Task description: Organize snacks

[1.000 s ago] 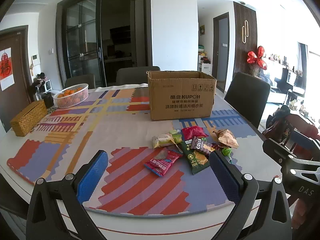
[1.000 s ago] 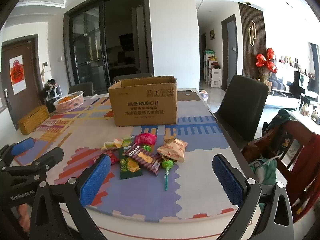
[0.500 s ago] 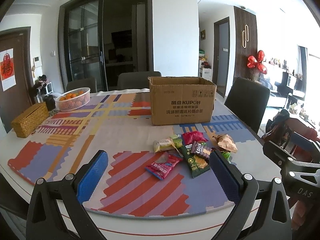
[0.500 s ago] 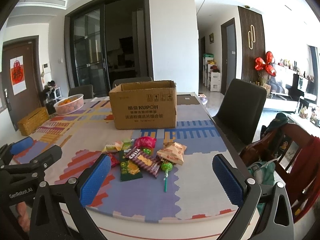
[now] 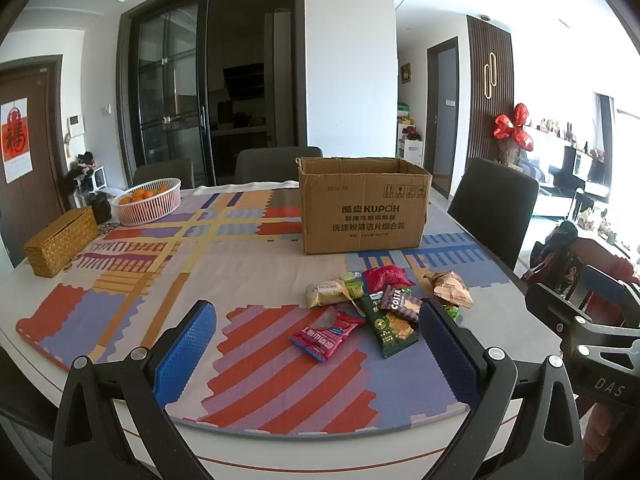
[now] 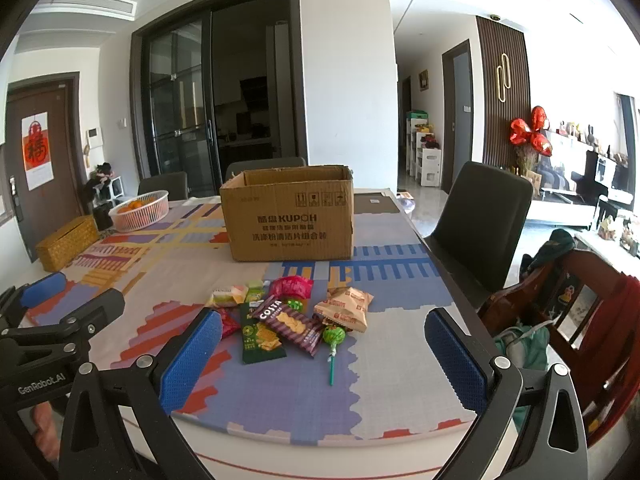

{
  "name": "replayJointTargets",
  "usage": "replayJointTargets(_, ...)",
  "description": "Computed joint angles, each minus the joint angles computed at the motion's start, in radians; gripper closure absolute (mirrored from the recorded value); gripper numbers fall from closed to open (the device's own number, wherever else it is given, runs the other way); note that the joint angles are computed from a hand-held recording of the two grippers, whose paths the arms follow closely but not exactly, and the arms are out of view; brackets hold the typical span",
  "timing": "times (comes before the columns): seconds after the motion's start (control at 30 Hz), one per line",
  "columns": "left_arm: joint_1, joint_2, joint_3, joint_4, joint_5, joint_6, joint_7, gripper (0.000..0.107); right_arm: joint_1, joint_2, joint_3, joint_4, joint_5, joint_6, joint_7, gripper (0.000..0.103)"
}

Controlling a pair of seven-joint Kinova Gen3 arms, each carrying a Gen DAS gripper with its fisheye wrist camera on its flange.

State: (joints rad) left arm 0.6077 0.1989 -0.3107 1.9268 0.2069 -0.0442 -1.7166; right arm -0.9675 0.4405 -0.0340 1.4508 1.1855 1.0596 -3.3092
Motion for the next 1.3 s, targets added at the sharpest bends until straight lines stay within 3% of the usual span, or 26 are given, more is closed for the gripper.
replayJointTargets(1.0, -0.009, -0.003, 0.008, -0.007, 0.02, 0.009, -0.024, 0.004, -0.001, 0.0, -0.002, 0.001, 0.002, 0.001, -0.004, 0.0)
replayJointTargets(1.2, 0.026, 0.013, -0.033, -0.048, -0.04, 0.064, 0.038, 0.004, 0.009, -0.004, -0.005, 0.002, -0.019, -0.011, 0.004, 0.0)
replayJointTargets(1.3, -0.01, 0.028, 0.004, -0.057, -0.073, 0.069, 0.068, 0.004, 0.02, 0.001, -0.005, -0.001, -0.039, -0.024, 0.015, 0.0)
